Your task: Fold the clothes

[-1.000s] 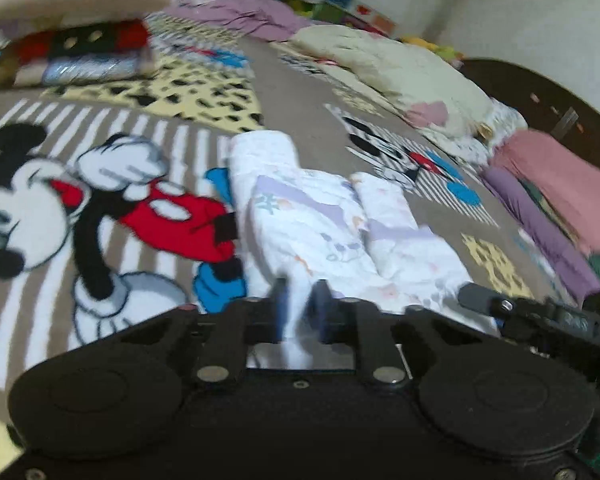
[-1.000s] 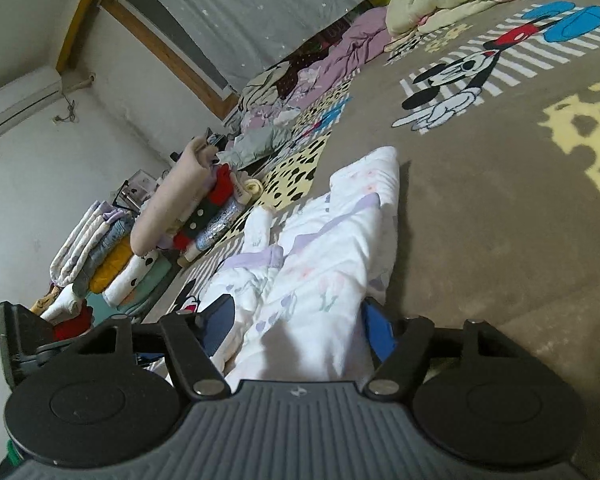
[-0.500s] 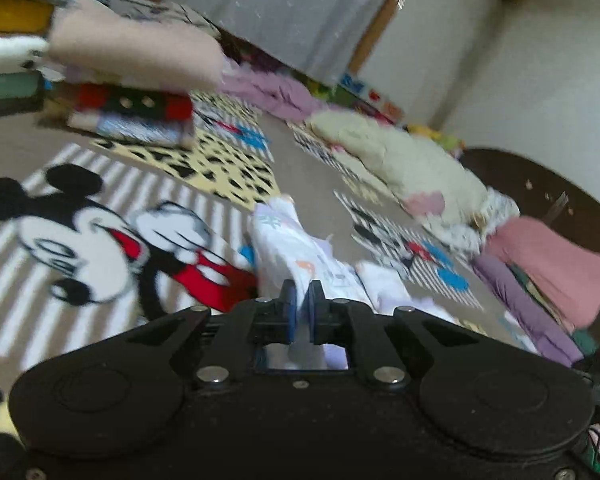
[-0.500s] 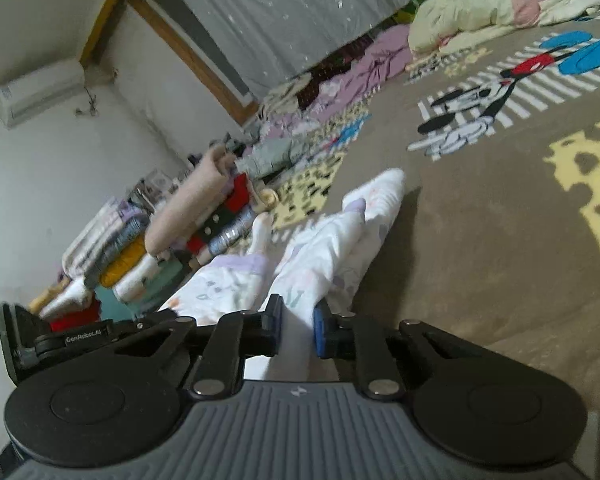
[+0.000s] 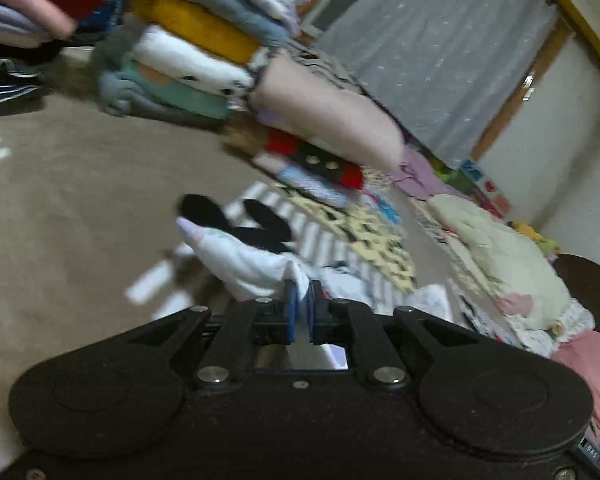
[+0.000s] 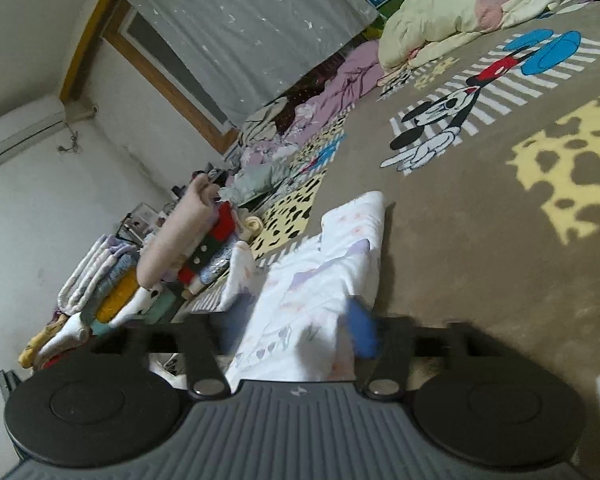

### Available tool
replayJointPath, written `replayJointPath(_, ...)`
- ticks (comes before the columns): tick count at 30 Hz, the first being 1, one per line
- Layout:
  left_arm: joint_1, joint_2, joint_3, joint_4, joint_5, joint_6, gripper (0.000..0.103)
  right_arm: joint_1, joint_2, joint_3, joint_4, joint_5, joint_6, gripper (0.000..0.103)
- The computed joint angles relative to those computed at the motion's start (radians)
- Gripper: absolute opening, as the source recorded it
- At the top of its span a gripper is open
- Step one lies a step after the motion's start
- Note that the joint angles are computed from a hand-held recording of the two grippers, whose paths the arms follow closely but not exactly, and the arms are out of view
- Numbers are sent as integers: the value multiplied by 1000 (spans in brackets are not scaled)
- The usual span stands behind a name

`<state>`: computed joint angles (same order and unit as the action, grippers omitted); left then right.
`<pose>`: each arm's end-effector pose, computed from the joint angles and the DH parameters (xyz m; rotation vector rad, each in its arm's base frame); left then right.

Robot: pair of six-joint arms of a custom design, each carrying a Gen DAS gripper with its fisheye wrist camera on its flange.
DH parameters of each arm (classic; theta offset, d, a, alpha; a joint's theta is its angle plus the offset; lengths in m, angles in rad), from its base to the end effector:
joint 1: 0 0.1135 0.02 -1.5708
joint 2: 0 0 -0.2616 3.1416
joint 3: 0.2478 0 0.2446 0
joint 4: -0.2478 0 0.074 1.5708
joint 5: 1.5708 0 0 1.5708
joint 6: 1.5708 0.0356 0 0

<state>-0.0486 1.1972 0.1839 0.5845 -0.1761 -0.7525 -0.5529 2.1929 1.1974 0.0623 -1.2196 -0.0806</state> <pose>0.2001 -0.0035 0.1422 -0.7981 1.8433 -0.3393 0.3606 -0.1833 0.0905 0.0191 2.0083 1.0980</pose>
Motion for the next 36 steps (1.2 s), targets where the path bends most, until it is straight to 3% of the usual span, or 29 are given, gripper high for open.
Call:
replayJointPath(2,19,-19,-6,-59,-2,8,4,17,6,4,10,28,16,65)
replayJointPath(6,102,75,78,-269,159,96,8,50,27,31,-3,71,17,65)
replayJointPath(9,149,38,28,-222,199,65,20,63,36,37,26,67,34,64)
replayJointPath(10,166,19,20,-225,211,57,28,66,39,38,42,62,45,62)
replayJointPath(12,184,14,11,-209,202,52,30,69,36,26,95,54,70,39)
replayJointPath(14,180,16,12,-197,172,39,32,74,25,19,98,67,50,29)
replayJointPath(16,160,18,17,-189,117,26,37,77,17,12,98,64,31,9)
replayJointPath(19,154,14,9,-156,77,23,44,73,-6,-18,140,51,21,8)
replayJointPath(22,168,30,12,-142,88,20,48,47,-19,-49,248,30,104,7)
replayJointPath(29,190,37,13,-139,119,2,48,-130,52,-54,629,28,547,7)
replayJointPath(33,178,46,27,-146,105,-39,48,-258,107,-13,685,94,713,7)
replayJointPath(36,145,45,49,-169,62,-67,48,-316,131,31,605,161,685,7)
